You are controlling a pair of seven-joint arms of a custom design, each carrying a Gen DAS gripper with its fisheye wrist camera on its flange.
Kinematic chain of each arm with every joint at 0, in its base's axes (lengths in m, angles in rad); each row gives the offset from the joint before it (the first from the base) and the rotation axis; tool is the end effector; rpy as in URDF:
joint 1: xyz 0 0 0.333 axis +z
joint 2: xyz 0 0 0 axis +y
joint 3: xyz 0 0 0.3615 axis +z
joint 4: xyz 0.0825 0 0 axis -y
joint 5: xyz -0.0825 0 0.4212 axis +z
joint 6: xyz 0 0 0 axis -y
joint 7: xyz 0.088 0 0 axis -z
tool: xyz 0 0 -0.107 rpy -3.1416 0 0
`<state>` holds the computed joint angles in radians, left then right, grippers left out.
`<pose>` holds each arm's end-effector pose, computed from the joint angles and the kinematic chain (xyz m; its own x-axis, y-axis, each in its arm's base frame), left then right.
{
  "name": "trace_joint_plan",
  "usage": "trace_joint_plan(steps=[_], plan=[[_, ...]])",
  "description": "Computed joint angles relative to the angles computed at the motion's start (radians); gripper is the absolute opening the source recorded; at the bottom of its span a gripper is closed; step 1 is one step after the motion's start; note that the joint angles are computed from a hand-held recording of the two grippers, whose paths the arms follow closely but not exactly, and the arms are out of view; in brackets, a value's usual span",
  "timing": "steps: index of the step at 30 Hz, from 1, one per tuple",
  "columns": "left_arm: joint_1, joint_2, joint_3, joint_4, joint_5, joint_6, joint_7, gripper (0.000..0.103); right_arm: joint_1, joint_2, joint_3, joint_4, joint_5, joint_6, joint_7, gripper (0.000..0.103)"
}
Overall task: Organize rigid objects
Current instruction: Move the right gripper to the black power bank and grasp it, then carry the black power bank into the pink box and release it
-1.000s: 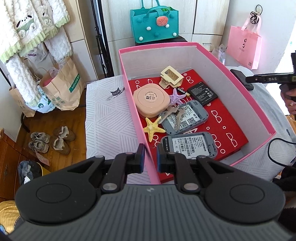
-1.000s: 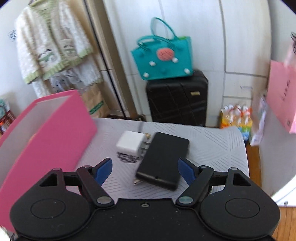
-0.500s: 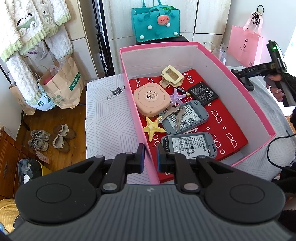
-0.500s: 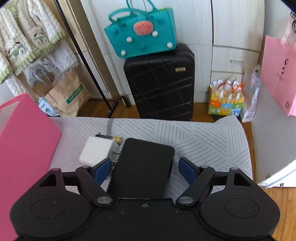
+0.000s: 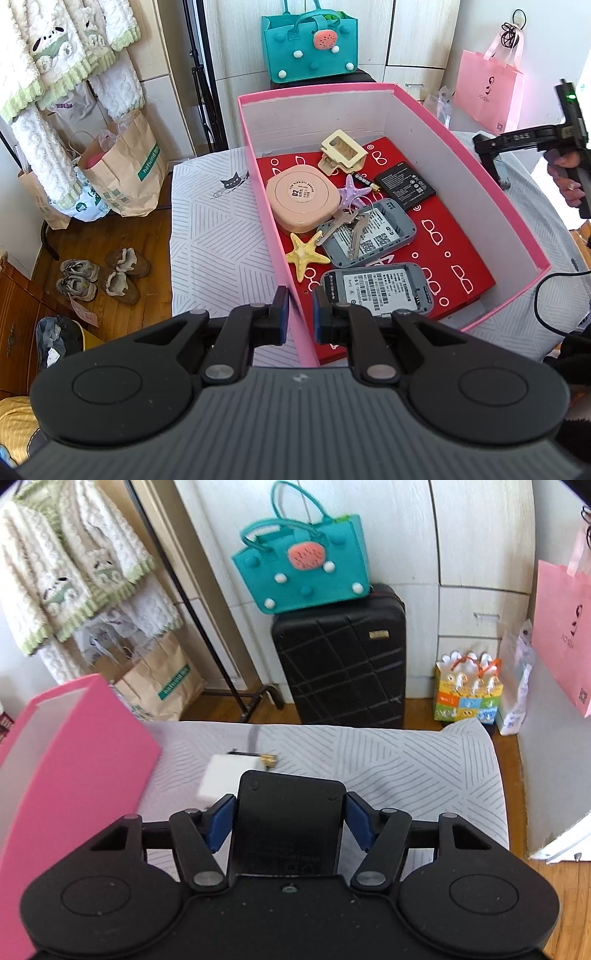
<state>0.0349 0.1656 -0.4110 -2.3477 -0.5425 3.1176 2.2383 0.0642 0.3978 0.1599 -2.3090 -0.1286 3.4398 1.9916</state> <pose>0.5553 -0.1679 0.3433 -0.4617 -0.8870 0.0028 -0.7197 0.3727 -0.5858 0.5873 0.1455 0.2698 0.0084 -0.9594 -0.2820 -0.7702 0.1737 -0.6137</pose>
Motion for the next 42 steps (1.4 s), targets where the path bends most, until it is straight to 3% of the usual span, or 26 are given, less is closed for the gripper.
trace_joint_plan(steps=[8, 15, 22, 26, 30, 34, 38, 40, 42], plan=[[-0.002, 0.000, 0.002, -0.001, 0.003, 0.001, -0.002, 0.011, 0.067, -0.076, -0.035, -0.090, 0.003, 0.082, -0.027, 0.068], [-0.002, 0.002, 0.004, 0.001, 0.015, 0.000, -0.012, 0.011, 0.197, -0.130, -0.107, -0.129, 0.099, 0.117, -0.151, 0.068], [0.002, 0.002, -0.001, -0.001, 0.019, 0.003, -0.016, 0.011, 0.241, -0.201, -0.101, -0.155, 0.138, 0.164, -0.259, 0.068], [0.002, 0.002, -0.001, 0.000, 0.021, 0.001, -0.018, 0.011, 0.194, -0.232, -0.061, -0.155, 0.004, 0.233, -0.209, 0.068], [0.002, 0.002, 0.000, -0.001, 0.024, 0.003, -0.020, 0.011, 0.120, -0.216, -0.020, -0.106, -0.293, 0.262, -0.043, 0.068], [0.002, 0.001, 0.001, -0.001, 0.029, 0.002, -0.029, 0.011, 0.045, -0.145, 0.033, 0.005, -0.607, 0.225, 0.173, 0.068], [-0.003, -0.001, 0.006, -0.001, 0.034, 0.001, -0.036, 0.011, 0.009, -0.070, 0.098, 0.105, -0.799, 0.129, 0.293, 0.068], [0.000, 0.000, 0.003, -0.001, 0.031, 0.000, -0.035, 0.011, 0.035, -0.060, 0.093, 0.114, -0.788, 0.080, 0.259, 0.068], [0.004, 0.001, -0.002, 0.000, 0.025, 0.002, -0.030, 0.011, 0.147, -0.069, 0.011, 0.088, -0.641, 0.055, 0.110, 0.068]])
